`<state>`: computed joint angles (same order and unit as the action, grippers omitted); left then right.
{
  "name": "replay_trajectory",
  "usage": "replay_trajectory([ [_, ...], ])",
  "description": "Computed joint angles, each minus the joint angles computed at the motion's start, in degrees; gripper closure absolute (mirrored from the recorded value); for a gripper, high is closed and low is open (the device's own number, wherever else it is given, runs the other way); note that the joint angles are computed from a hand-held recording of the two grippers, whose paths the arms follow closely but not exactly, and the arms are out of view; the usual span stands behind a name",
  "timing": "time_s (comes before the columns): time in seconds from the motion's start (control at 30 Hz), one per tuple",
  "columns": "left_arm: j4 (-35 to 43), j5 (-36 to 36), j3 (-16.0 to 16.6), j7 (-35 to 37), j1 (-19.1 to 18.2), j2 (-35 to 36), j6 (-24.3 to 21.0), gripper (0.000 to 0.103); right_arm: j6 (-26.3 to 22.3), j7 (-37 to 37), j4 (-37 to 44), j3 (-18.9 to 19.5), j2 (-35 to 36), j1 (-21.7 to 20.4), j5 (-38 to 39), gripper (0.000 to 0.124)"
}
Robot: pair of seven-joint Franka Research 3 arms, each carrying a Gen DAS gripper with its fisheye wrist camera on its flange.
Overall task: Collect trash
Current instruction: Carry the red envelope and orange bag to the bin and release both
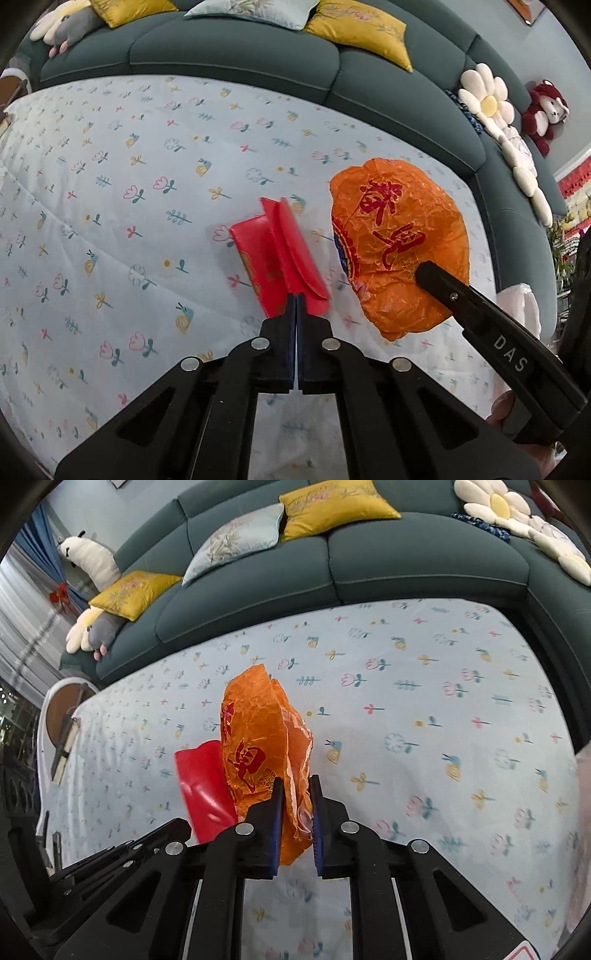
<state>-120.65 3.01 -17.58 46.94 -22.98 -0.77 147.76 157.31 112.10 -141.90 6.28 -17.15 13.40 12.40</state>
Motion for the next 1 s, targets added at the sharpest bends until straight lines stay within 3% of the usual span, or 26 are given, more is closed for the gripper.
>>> replay_trajectory([
  [0.1,-0.2,-0.5,-0.2,-0.5,-0.3,-1.0,-0.5,0.103,-0.4,1.5,-1.6,0.5,-3.0,-0.9,-1.1,0.111],
  [0.2,-0.9,-6.0,0.3,1.3,-0.3,-1.2,0.8,0.101,-0.5,2.5,-2.7,0.7,-4.9,-1.7,-1.7,0.111],
  [0.27,-0.8,-5.8,0.4,0.0,0.0,-0.8,1.0,0.093,-0.4,3.1,-3.1,1.0,-5.5,-2.3,-2.2,0.111],
  [0.33,-0.2,-7.6,0.6,0.4,0.2,0.3,1.5,0.065,-0.5,3.4,-3.4,1.0,-5.7,-2.6,-2.5,0.111],
  [0.4,0.6,-8.4,0.7,0.3,0.6,1.6,1.8,0.056,-0.7,2.9,-3.7,0.4,-5.9,-2.6,-2.3,0.111],
  [0.43,1.1,-8.8,0.7,0.5,0.8,2.4,2.0,0.056,-0.8,2.7,-3.5,0.4,-5.4,-2.7,-2.4,0.111],
  [0.57,3.7,-9.1,0.5,0.7,1.6,5.7,2.0,0.057,-0.6,2.5,-2.9,0.7,-3.8,-3.1,-3.5,0.111],
  [0.63,5.0,-9.2,0.2,1.3,1.9,7.2,2.0,0.076,-0.3,2.1,-2.6,0.5,-2.9,-2.9,-3.4,0.111],
  [0.73,6.6,-9.8,-0.3,2.9,2.3,8.8,1.4,0.097,0.3,1.5,-2.0,0.0,-1.4,-2.4,-2.7,0.111],
  [1.0,8.1,-5.1,-0.4,1.4,1.6,8.7,1.1,0.103,0.9,1.1,-1.8,-0.2,-1.6,-2.2,-2.3,0.111],
])
